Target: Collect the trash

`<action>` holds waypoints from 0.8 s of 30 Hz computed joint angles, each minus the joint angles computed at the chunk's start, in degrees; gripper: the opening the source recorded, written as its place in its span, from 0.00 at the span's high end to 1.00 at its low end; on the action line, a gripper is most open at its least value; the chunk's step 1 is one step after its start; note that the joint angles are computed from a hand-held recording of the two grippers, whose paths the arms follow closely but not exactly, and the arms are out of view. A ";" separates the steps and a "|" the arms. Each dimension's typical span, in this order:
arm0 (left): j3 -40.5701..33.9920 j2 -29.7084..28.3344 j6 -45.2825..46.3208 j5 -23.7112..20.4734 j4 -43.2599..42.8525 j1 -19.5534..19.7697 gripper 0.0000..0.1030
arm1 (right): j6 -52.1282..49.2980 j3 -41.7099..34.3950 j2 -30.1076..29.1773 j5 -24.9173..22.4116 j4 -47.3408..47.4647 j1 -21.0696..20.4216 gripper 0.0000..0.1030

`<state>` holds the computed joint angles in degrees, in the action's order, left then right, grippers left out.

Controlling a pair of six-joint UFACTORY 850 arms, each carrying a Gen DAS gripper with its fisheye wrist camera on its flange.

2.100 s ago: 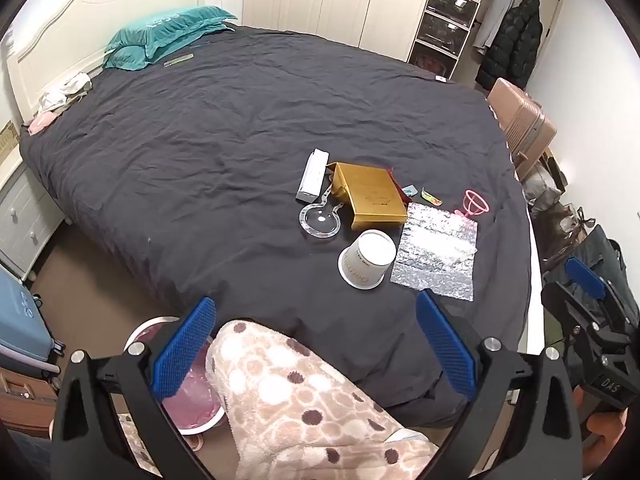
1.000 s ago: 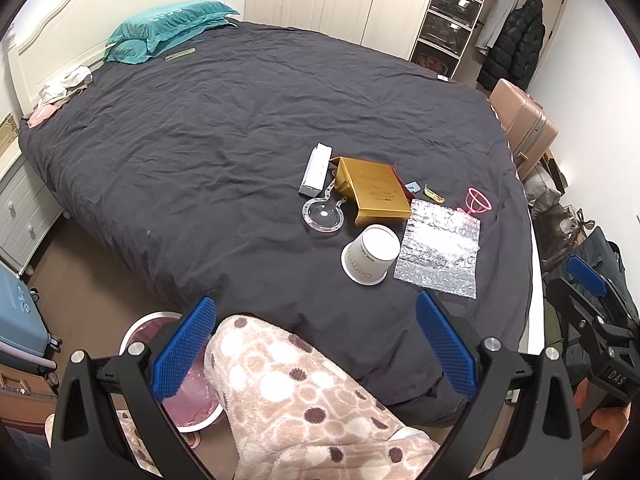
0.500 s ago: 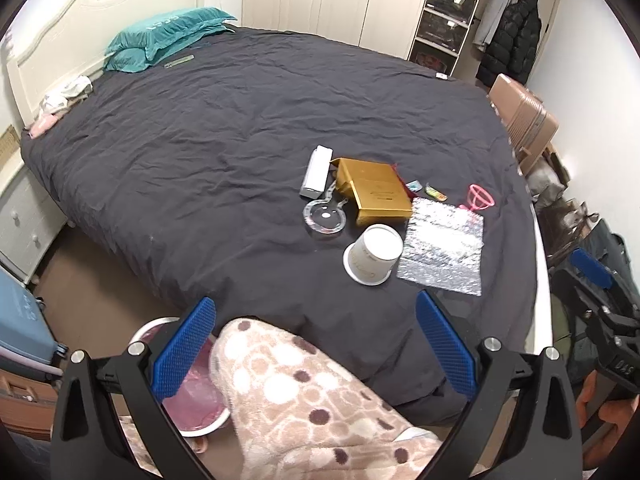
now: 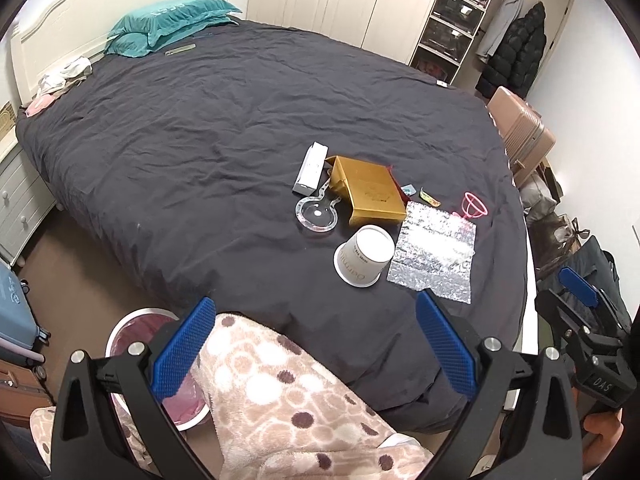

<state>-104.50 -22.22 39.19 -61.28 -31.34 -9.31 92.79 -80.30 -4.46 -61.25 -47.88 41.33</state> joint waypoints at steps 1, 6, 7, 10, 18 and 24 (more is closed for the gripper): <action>0.20 0.01 0.25 0.12 -0.19 0.00 0.05 | -0.21 0.10 -0.03 -0.29 0.21 -0.01 0.06; 0.11 -1.10 0.41 -2.00 -3.16 0.02 0.05 | 2.03 3.18 2.08 1.79 -0.63 -0.15 0.06; 0.09 -1.40 0.97 -2.43 -3.58 -0.19 0.05 | 3.22 4.22 2.81 1.88 -1.43 -0.11 0.06; 0.14 -2.13 3.37 -3.33 -4.28 -0.91 0.05 | 5.70 5.86 3.85 -1.28 -3.16 0.04 0.06; 1.92 -2.36 8.43 4.43 2.56 -5.86 0.05 | 8.70 16.44 10.45 18.24 -0.53 -8.23 0.06; 0.36 -5.52 14.11 7.41 0.43 -8.73 0.05 | 7.41 21.30 10.33 28.66 4.57 -14.32 0.06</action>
